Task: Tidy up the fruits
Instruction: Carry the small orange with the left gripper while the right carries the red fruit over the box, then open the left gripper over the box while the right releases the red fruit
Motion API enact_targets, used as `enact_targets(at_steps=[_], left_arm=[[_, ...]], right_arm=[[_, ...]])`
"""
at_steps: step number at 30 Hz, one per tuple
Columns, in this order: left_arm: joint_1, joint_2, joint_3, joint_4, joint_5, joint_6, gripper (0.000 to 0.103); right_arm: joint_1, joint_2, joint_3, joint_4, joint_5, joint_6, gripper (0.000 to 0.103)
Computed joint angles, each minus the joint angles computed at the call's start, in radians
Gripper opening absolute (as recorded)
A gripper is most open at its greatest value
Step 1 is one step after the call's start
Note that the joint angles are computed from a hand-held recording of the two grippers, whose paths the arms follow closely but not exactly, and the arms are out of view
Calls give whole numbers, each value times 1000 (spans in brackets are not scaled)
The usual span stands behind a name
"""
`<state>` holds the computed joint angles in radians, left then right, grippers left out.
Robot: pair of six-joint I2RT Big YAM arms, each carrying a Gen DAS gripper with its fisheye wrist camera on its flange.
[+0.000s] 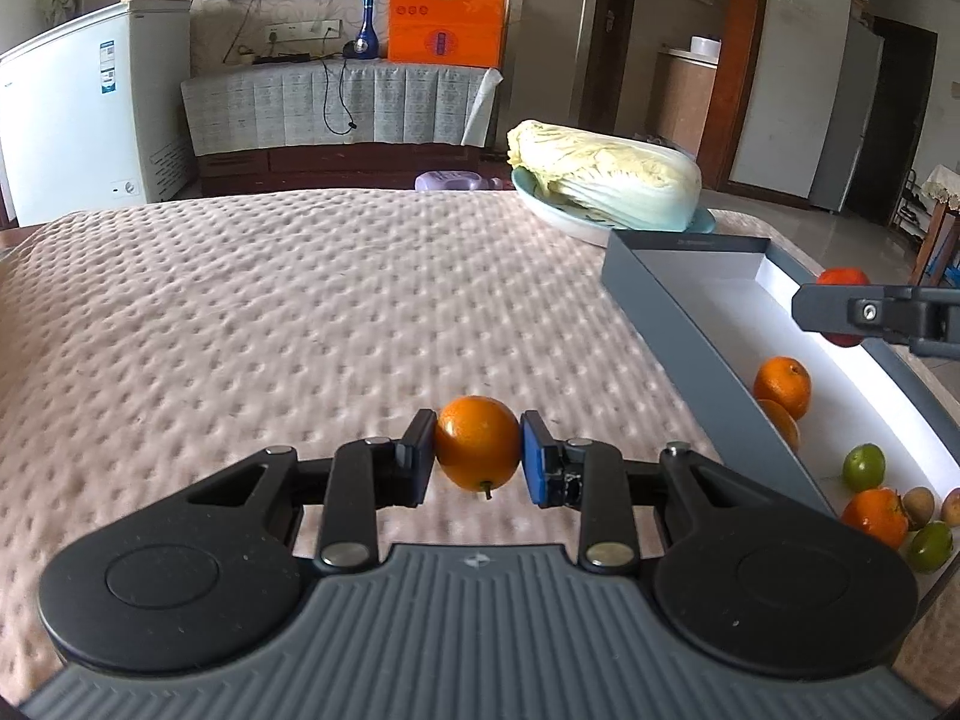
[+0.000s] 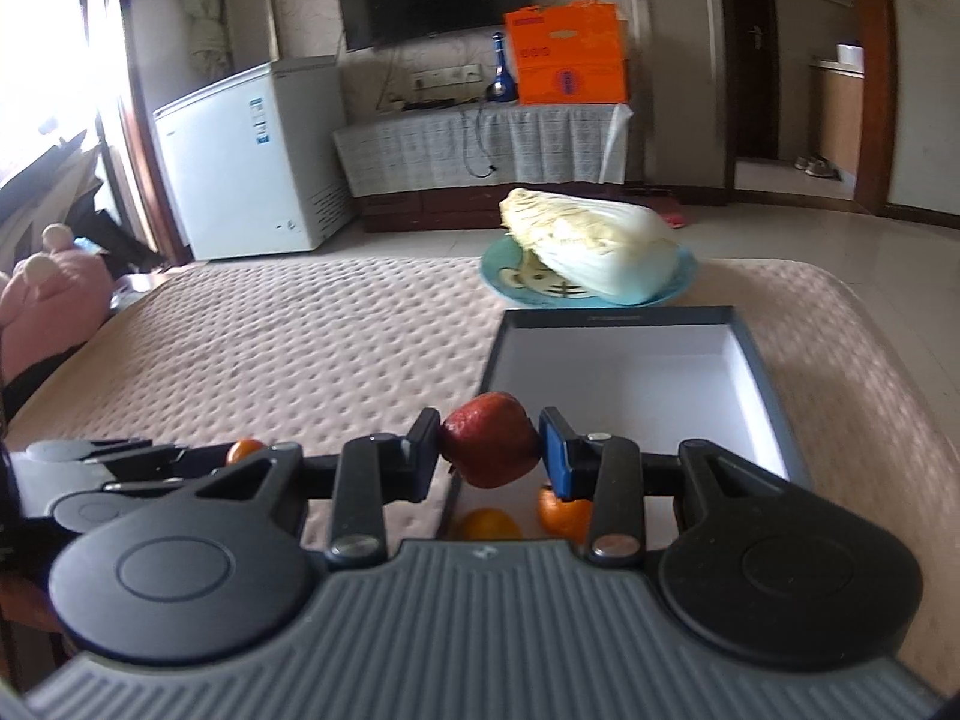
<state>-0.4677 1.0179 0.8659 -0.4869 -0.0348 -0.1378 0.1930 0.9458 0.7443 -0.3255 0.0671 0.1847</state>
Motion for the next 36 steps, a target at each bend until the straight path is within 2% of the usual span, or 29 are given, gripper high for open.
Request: enact_targets(at_steps=[11, 24, 31, 36], left_arm=[[-36, -21, 28, 10, 8, -44, 35], [-160, -22, 48, 56, 6, -59, 35], [-191, 3, 59, 80, 43, -108, 35], [-213, 37, 78, 98, 42, -152, 35]], right_arm=[[-28, -3, -6, -10, 10, 15, 39], [-33, 7, -5, -53, 50, 24, 39], [-47, 8, -2, -63, 78, 52, 39], [-54, -1, -3, -66, 133, 65, 39]])
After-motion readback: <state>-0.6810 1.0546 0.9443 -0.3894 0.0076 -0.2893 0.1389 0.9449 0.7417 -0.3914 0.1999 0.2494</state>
